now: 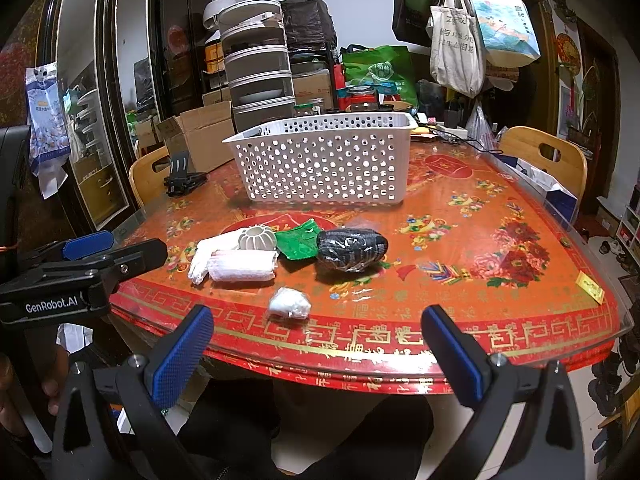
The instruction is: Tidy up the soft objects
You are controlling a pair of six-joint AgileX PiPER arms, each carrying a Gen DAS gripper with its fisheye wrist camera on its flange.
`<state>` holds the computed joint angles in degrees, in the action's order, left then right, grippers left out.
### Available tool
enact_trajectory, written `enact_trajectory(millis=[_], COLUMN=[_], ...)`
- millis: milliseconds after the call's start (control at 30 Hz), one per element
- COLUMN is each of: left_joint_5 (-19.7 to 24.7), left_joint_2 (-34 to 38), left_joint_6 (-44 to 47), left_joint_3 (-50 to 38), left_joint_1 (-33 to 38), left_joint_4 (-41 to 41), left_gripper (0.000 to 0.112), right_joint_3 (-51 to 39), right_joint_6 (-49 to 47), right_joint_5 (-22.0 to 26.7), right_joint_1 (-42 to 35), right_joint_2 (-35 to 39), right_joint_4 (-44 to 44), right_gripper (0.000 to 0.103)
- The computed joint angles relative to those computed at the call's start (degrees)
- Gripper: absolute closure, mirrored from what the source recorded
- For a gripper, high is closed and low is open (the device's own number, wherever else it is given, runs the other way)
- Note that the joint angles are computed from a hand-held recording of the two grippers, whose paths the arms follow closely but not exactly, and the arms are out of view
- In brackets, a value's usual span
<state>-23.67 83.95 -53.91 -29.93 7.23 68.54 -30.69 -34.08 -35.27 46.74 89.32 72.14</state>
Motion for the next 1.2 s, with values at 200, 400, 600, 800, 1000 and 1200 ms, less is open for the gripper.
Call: enact_trajectory(millis=[200,400,600,800,1000,1200], left_joint_5=[0.01,-0.91,-1.34,-9.51,-4.8,-10.72], left_joint_2=[-0.09,0.93,1.52,4.09,14.01,21.01], left_joint_6=[-0.23,-0.4,2.69,15.76,13.03,14.25], left_joint_3=[0.04,-0.3,-0.12,1.05,-5.79,-8.48], left_joint_1=[-0.02,0.91,1.08,3.8,2.58,4.76], left_joint_4=[0.21,1.2,-1.48,-11.22,-6.57,-4.56], left_gripper=[0.009,0.009,0.009,0.009,0.009,0.01], right_joint_3=[0.02,-0.02,0.07,2.3,5.59,1.49], right_joint_6=[0.03,0.06,0.68,9.23,26.46,27.04], right_joint_5=[0.06,0.06,0.02,-4.29,-6.84,-4.43], right_joint_1=[-0.05,-0.05,-0.19,-0.22,-5.22,-6.6], right_joint_2=[0.0,0.07,0.32,2.36,6.17,12.5], right_joint_4=[-0.08,-0.06,-0.6,-5.97,-24.55,-26.48], right_gripper=[0.0,0.0,0.0,0.0,0.0,0.0])
